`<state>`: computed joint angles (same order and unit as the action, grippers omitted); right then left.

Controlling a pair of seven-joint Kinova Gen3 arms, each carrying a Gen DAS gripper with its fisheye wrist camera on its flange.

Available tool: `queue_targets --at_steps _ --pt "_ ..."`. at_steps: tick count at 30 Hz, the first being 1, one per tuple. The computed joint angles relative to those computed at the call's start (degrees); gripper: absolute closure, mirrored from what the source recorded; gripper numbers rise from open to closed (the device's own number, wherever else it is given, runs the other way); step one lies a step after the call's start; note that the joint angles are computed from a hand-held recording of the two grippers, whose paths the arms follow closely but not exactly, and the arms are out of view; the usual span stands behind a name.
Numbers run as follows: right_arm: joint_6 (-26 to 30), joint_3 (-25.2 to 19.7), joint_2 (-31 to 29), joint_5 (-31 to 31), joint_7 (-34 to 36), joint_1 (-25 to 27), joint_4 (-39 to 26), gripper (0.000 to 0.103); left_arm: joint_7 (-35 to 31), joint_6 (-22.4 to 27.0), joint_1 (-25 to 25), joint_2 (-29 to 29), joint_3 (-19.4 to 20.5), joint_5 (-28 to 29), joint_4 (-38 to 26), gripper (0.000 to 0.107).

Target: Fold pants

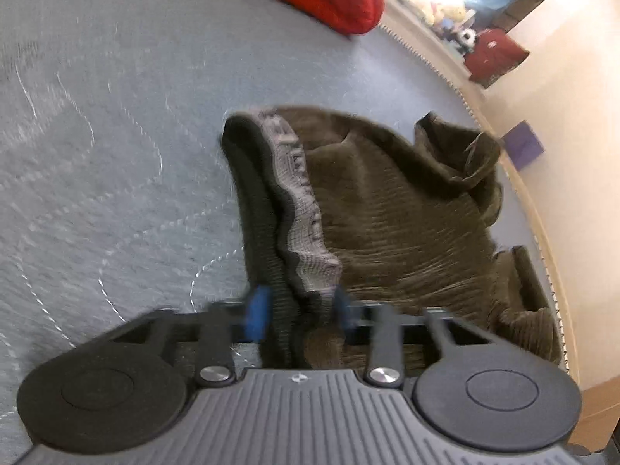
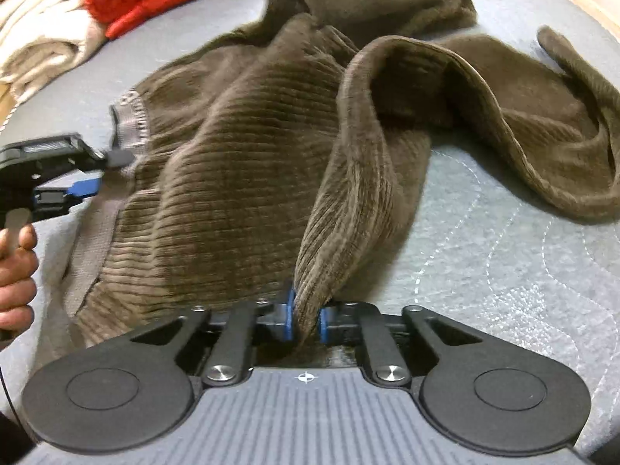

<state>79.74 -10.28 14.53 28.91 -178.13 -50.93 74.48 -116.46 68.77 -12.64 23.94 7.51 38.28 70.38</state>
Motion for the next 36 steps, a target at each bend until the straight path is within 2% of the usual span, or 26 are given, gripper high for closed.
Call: queue_targets --at_steps 3,5,6,8,10,13,15,16,18,20,23,24,27,29,31,33,36 --pt "0.8 -1.1 0.2 3.6 1.7 -2.3 -0.6 0.095 -2.4 -0.2 -2.3 -2.9 0.4 2.6 1.7 0.087" --pt "-0.6 -0.1 -0.5 5.2 4.6 -4.8 -0.4 0.095 -3.8 0.9 -0.5 -5.0 -3.2 2.2 1.2 0.088" --pt "-1.8 2.0 -0.8 5.2 6.6 -6.9 -0.4 0.095 -4.4 2.3 0.0 -5.5 -5.1 2.5 0.3 0.088" --pt "-5.4 3.2 -2.0 5.8 9.2 -9.8 0.6 0.095 -4.7 4.4 -1.9 -6.5 -7.0 2.9 -1.5 0.089" --pt "-10.1 0.3 -3.5 6.5 10.9 -8.9 1.9 0.095 -5.9 4.3 -6.1 -8.3 -5.7 1.8 -1.7 0.089" --pt "-17.0 -7.4 -4.8 3.9 13.0 -2.9 2.5 0.095 -7.3 2.2 -12.7 -11.6 -3.2 -1.2 1.6 0.088" --pt "-20.8 -9.3 -4.8 2.5 15.3 -1.8 2.9 0.093 -5.7 3.3 -13.6 -12.1 -3.2 -5.1 2.7 0.086" --pt "-21.3 -8.6 -4.7 2.4 16.2 -2.8 3.2 0.092 -4.5 2.7 -12.6 -12.5 -4.3 -6.8 3.4 0.087" --pt "-19.4 -6.3 -4.2 0.4 17.5 -5.1 2.6 0.089 -4.6 -1.0 -9.1 -15.7 -8.9 -7.6 5.3 0.087" --pt "-18.1 -6.4 -5.0 -3.3 19.1 -4.1 2.8 0.089 -6.4 -2.7 -8.2 -17.9 -11.1 -4.7 7.7 0.077" --pt "-16.8 -6.6 -7.8 -3.7 19.0 -3.5 4.2 0.088 -8.7 1.5 -10.4 -18.8 -10.4 0.1 8.8 0.070" --pt "-16.3 -6.4 -9.4 -2.9 17.7 -3.9 5.1 0.087 -9.9 3.2 -9.4 -19.3 -11.1 0.8 8.9 0.065" --pt "-12.8 -7.5 -12.3 1.9 11.6 -3.6 5.8 0.079 -14.2 4.6 -3.5 -20.8 -13.7 -0.3 10.3 0.063" --pt "-9.5 -9.7 -16.0 4.0 7.0 -0.9 7.3 0.079 -15.6 2.8 0.9 -22.1 -14.7 -2.4 11.8 0.062" --pt "-6.1 -13.4 -20.0 6.1 2.3 4.4 9.7 0.079 -15.2 3.6 3.2 -22.4 -16.2 -3.1 12.1 0.063" --pt "-1.4 -15.8 -23.7 7.9 -1.4 9.4 11.7 0.077 -11.9 3.7 4.5 -21.8 -15.8 -5.2 11.1 0.063" --pt "5.0 -17.1 -27.9 8.9 -6.2 16.4 15.5 0.077 -5.7 4.6 5.8 -19.3 -16.0 -7.8 7.7 0.061"
